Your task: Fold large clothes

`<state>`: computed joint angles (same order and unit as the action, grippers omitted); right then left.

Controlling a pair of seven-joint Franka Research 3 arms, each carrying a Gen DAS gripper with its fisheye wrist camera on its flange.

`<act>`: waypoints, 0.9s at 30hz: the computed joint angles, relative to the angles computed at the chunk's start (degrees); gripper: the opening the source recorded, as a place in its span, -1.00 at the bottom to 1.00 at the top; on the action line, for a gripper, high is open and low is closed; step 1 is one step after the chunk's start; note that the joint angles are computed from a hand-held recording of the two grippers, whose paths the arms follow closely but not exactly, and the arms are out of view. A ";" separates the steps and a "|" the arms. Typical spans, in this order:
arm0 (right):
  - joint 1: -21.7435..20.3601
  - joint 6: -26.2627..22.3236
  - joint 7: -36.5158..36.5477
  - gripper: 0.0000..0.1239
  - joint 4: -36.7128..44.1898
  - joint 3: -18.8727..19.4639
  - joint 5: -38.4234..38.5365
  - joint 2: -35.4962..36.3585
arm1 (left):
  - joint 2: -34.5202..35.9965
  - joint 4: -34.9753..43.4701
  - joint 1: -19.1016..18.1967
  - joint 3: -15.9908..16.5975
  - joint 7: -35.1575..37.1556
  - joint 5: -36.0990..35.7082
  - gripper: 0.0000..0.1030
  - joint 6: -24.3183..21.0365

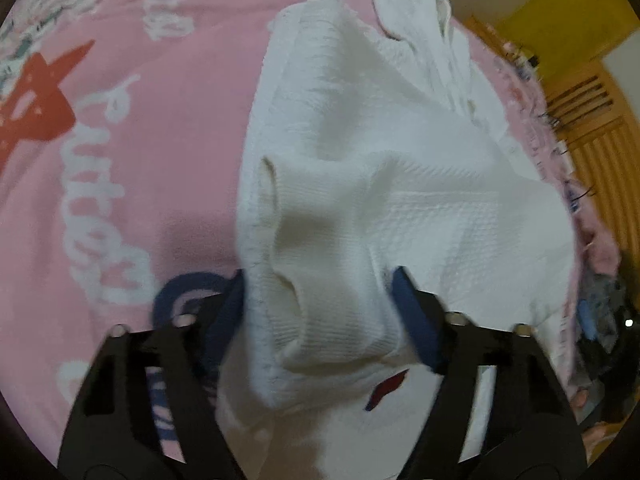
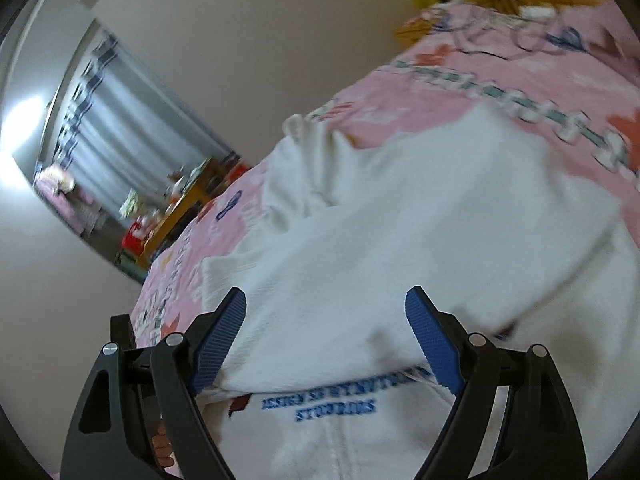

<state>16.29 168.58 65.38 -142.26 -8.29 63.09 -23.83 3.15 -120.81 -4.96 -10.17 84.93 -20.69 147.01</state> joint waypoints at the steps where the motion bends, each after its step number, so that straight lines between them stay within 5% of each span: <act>1: 0.25 0.22 -0.45 0.29 -0.54 -0.37 0.77 -0.42 | -0.18 0.02 0.01 -0.04 0.34 -0.22 0.07 -0.28; 9: 1.46 -0.78 -5.99 0.28 -0.91 -1.74 6.40 -0.27 | -1.86 1.55 -0.94 0.37 -5.65 9.03 -0.03 -3.49; 25: -2.46 -3.70 -10.37 0.28 -0.97 0.52 11.34 0.00 | -2.47 1.53 -1.72 0.36 -8.86 13.69 -0.03 -4.27; 27: -2.57 -3.26 -10.63 0.28 -1.07 0.62 11.75 -0.30 | -3.57 1.03 -2.17 0.09 -11.21 18.58 -0.24 -4.10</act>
